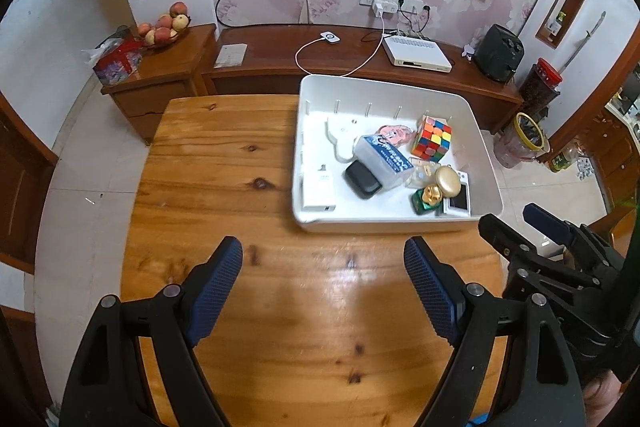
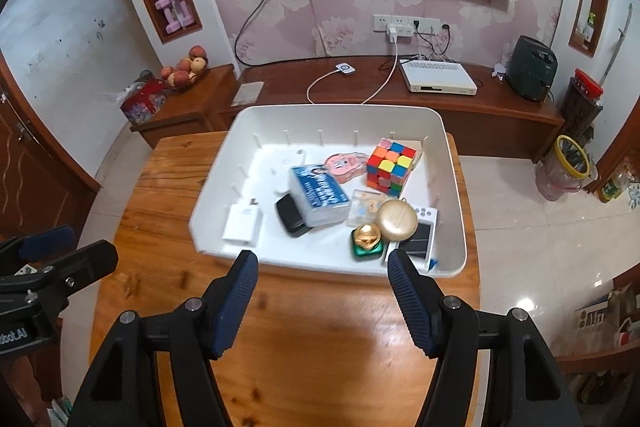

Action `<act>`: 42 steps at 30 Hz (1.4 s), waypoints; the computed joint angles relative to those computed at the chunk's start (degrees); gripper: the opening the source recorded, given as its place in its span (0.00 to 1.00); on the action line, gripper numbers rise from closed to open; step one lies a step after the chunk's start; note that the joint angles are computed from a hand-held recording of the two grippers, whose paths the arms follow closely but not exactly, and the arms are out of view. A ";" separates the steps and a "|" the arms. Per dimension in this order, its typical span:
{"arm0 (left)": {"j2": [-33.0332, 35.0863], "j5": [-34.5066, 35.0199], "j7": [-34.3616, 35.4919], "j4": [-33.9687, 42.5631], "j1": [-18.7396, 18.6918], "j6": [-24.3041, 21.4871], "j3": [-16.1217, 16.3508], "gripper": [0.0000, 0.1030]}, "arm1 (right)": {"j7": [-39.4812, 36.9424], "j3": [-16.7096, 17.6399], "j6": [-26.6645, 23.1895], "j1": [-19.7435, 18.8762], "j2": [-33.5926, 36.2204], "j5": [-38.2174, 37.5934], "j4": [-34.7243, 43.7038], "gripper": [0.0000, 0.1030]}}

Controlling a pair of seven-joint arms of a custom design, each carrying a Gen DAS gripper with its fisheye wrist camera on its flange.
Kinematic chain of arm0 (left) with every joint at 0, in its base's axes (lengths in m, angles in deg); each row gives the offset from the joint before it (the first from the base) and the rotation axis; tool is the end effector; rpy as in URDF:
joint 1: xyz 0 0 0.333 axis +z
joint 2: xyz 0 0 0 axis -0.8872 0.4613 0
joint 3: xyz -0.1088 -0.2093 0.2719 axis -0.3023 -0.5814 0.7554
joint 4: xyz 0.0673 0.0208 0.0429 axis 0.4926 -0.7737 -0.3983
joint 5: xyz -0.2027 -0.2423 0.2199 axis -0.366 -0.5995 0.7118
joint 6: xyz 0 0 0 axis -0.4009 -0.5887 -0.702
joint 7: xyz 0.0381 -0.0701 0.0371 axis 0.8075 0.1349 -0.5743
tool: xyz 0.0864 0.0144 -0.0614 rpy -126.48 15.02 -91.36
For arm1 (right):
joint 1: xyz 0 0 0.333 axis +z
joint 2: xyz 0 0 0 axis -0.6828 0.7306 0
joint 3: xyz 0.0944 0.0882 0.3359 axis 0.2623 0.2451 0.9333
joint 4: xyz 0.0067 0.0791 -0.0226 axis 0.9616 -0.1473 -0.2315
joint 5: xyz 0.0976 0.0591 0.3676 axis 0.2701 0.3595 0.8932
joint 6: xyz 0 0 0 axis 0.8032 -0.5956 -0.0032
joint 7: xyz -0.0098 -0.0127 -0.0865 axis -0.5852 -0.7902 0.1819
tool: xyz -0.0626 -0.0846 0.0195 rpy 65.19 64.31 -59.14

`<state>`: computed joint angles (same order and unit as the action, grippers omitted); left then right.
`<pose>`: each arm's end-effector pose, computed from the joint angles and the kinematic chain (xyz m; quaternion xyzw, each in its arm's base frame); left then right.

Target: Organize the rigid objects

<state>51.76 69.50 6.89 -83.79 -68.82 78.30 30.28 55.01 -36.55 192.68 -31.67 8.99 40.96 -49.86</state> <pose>0.6378 -0.1302 0.6984 -0.7833 0.5708 -0.1798 0.1682 0.7297 0.1877 0.6639 -0.7962 0.5289 -0.1138 0.2709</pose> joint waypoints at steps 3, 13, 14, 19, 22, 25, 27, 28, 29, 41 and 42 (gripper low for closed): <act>-3.70 0.21 -0.15 -3.57 0.17 0.47 -0.07 0.83 | 0.36 -0.07 1.87 0.32 -5.30 -0.03 -6.69 0.72; -13.40 2.23 -2.07 -12.62 1.11 0.73 -1.30 0.83 | 0.90 0.04 6.24 1.38 -20.41 0.96 -25.04 0.73; -14.34 2.39 -2.51 -13.59 1.22 0.92 -1.46 0.83 | 1.54 -0.05 7.08 1.62 -21.58 0.67 -26.46 0.73; -18.01 5.25 -4.64 -17.44 1.50 2.47 -2.71 0.83 | 4.59 -0.26 10.87 2.45 -26.75 -0.81 -32.52 0.73; -19.39 6.31 -5.09 -18.70 1.50 3.30 -3.38 0.83 | 5.24 -0.27 11.63 2.74 -28.70 -2.02 -34.29 0.73; -20.22 7.47 -5.26 -19.35 1.39 3.65 -4.05 0.83 | 5.24 -0.35 11.31 2.77 -30.40 -1.15 -35.73 0.74; -20.62 7.14 -5.07 -19.71 1.27 3.93 -4.13 0.83 | 5.42 -0.27 11.35 2.93 -31.48 -1.34 -36.75 0.77; -20.90 6.92 -4.94 -20.07 1.23 4.12 -4.15 0.83 | 5.49 -0.26 11.57 3.00 -32.03 -1.51 -37.31 0.77; -21.04 6.99 -5.05 -20.12 1.21 3.92 -4.31 0.83 | 5.52 -0.20 12.10 3.09 -32.73 -1.83 -38.03 0.77; -23.51 5.74 -6.67 -22.18 1.35 3.53 -4.87 0.83 | 5.78 -0.10 15.85 3.62 -36.42 -3.73 -41.45 0.77; -23.52 5.94 -6.70 -22.27 1.41 3.60 -4.91 0.83 | 5.75 -0.12 16.01 3.63 -36.53 -3.77 -41.58 0.77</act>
